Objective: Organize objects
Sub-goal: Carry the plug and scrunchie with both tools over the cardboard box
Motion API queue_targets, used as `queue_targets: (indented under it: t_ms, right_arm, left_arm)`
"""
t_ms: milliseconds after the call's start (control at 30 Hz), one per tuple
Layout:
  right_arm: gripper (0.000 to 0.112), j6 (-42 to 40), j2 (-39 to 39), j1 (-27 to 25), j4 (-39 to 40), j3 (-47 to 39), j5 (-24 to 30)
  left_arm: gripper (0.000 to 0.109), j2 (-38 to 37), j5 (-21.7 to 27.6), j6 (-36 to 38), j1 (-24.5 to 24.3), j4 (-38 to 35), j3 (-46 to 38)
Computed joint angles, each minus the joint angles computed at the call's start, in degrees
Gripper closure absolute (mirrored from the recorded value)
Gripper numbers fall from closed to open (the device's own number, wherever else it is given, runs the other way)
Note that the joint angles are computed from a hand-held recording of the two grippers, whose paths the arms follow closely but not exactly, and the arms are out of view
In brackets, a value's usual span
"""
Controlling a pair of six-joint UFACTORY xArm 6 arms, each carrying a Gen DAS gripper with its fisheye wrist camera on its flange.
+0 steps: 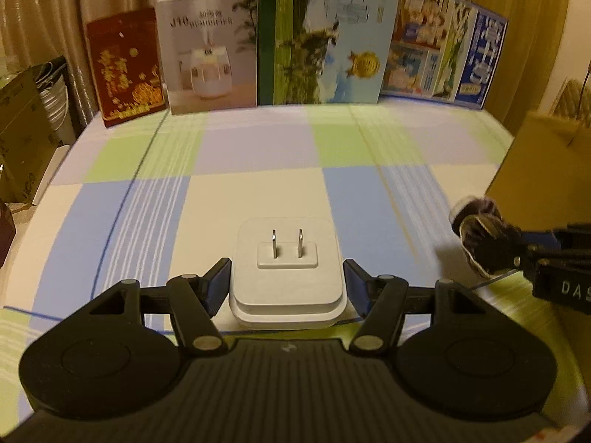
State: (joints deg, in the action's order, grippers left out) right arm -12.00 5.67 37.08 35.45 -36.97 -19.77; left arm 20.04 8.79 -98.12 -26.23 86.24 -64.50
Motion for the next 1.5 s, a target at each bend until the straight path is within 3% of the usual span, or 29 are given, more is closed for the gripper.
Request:
queue_targets:
  t_ms: [67, 267, 533, 667, 933, 1167, 1500]
  right_arm:
    - [0.091, -2.98, -3.1, 2.09, 4.19, 2.46, -0.87]
    - [0.091, -21.54, -11.77, 12.27, 29.41, 6.69, -4.09]
    - [0.091, -41.1, -23.91, 24.04, 57.12, 9.44, -11.8]
    - [0.091, -48.9, -29.89, 28.84, 67.06, 10.47, -17.01]
    - [0.091, -56.41, -41.57, 38.89, 77.91, 13.55, -29.56]
    - [0.091, -56.68, -49.98, 47.11, 81.85, 16.4, -40.41]
    - [0.091, -54.34, -59.04, 57.42, 86.59, 20.8, -54.22]
  left_arm:
    - [0.048, -3.1, 0.67, -3.6, -0.8, 2.49, 2.22]
    - [0.048, -14.47, 5.59, -10.32, -6.07, 4.62, 11.53]
    - [0.048, -27.94, 12.54, -4.58, -15.38, -7.29, 22.17]
    - [0.048, -33.16, 16.82, -1.08, -20.31, -12.64, 24.98]
    - [0.048, -39.26, 24.84, 1.02, -29.42, -19.77, 27.1]
    - [0.048, -40.47, 31.17, -0.02, -36.47, -22.78, 25.64]
    - [0.048, -37.8, 33.97, -3.04, -43.84, -23.79, 22.45]
